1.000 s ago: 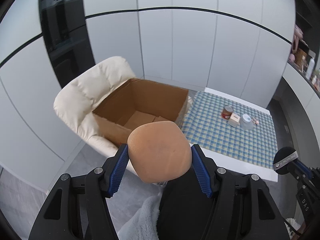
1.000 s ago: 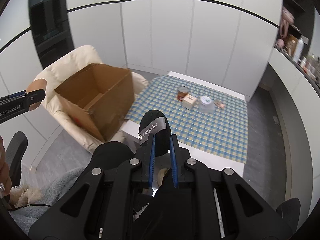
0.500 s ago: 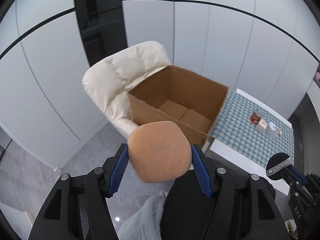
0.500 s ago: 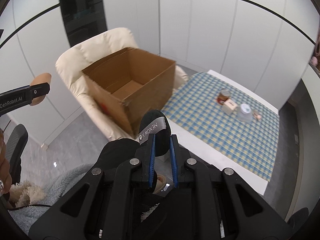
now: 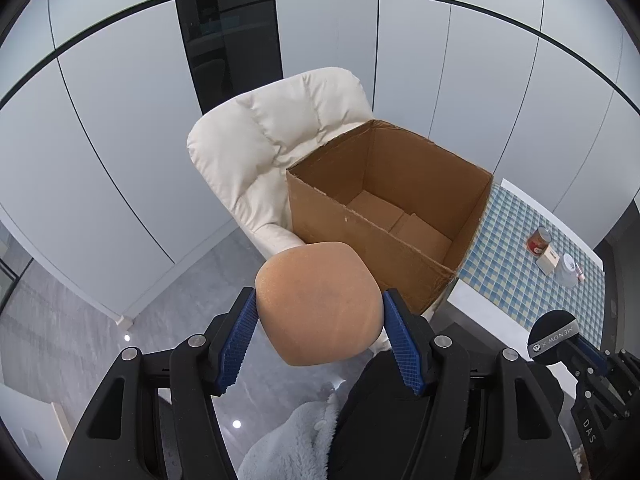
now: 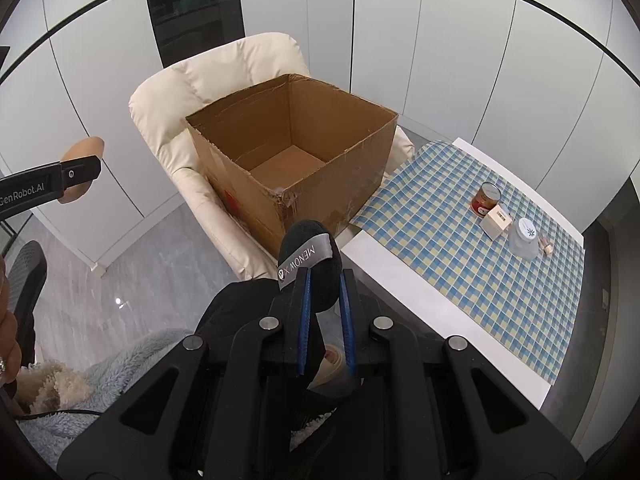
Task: Organize objects
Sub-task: 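Carry the tan sponge and black puff over the cardboard box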
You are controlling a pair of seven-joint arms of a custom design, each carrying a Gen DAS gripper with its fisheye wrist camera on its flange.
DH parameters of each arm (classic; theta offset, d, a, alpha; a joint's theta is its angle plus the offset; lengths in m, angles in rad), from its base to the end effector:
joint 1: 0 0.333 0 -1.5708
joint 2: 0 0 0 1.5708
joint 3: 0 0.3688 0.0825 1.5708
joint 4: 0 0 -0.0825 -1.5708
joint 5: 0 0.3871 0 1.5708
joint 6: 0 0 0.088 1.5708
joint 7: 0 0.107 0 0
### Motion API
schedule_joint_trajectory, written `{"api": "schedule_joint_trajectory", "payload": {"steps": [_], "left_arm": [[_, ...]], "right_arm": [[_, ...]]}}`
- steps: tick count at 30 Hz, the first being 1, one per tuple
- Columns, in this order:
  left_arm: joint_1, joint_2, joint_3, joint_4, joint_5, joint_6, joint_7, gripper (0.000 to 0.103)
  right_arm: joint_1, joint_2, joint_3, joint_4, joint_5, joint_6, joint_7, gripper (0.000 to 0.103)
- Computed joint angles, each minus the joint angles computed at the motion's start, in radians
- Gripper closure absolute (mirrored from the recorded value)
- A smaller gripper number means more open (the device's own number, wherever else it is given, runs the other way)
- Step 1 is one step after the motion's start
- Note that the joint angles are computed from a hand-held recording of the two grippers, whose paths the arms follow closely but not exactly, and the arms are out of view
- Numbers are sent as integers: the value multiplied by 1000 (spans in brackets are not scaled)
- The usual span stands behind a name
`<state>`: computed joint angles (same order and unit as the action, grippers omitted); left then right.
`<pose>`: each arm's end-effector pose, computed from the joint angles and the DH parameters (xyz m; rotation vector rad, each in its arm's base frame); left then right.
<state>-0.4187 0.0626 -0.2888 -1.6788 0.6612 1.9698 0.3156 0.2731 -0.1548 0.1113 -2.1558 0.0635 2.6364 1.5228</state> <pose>0.4949 -0.3635 0.6414 -2.0896 1.4491 -0.4478 0.5049 0.2065 0.5892 -2.1352 1.4289 -0.4554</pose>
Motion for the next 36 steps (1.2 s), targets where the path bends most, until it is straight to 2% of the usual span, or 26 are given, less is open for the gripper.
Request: {"api": "schedule_joint_trajectory", "payload": {"steps": [9,17,30,36], "left_arm": [[-1,68,22,81,36,22,9,39],[2,160,58,176,16,40,58,39],[14,322,125,346,-38,56,145,39],[7,426,156,484,-53,41,203,39]], "right_arm": [[1,91,-6,100,-53,3,26,88],[30,222,-26,257,-79,-4,18,88],[74,473,-72,553,-64,-79,-30,89],[77,580,-77,686,-23,-127,-58,88]]}}
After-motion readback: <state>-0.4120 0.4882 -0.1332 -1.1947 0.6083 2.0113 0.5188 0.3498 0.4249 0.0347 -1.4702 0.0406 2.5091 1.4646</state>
